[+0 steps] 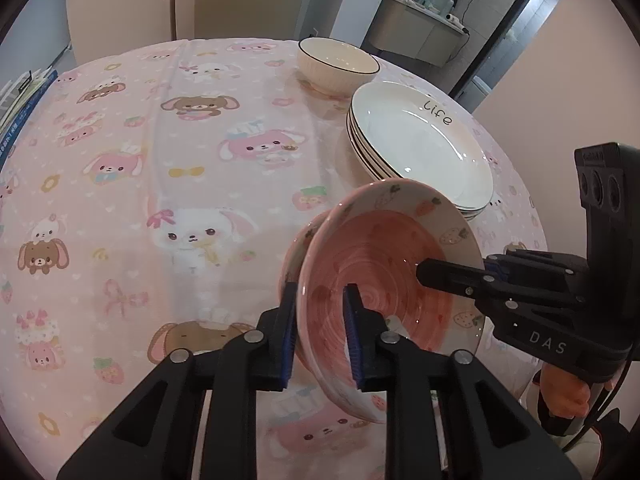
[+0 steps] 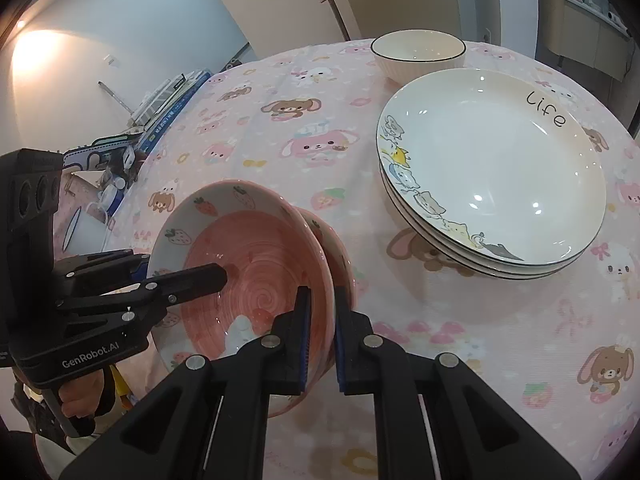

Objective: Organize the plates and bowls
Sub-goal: 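Lower the pink bowl into the smaller pink bowl with both grippers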

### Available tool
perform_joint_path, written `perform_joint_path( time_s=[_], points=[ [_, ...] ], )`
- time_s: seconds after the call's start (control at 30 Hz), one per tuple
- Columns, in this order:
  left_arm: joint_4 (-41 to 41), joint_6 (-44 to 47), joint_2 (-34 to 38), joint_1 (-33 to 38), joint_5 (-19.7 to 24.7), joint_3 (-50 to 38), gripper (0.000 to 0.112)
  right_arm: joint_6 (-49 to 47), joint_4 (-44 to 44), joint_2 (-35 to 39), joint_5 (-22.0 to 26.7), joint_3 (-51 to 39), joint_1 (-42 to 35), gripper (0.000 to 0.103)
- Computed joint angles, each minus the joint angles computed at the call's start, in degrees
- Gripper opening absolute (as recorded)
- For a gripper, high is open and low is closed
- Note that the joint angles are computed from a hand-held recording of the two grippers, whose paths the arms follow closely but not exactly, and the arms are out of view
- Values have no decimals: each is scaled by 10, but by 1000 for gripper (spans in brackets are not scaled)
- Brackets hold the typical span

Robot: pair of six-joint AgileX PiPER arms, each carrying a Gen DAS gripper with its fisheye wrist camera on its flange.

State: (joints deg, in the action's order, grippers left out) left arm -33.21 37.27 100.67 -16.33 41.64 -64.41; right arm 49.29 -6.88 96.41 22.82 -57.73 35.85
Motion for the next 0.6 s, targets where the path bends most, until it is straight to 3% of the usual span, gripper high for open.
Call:
perform_joint_path(
  time_s=[0.2,0.6],
  points=[
    [1,3,-18,-1,-7,12,23,115,-113,-18,11,12,26,12],
    [11,0,-39,4,-36,31,23,108,-107,-10,10,9,22,12]
  ],
)
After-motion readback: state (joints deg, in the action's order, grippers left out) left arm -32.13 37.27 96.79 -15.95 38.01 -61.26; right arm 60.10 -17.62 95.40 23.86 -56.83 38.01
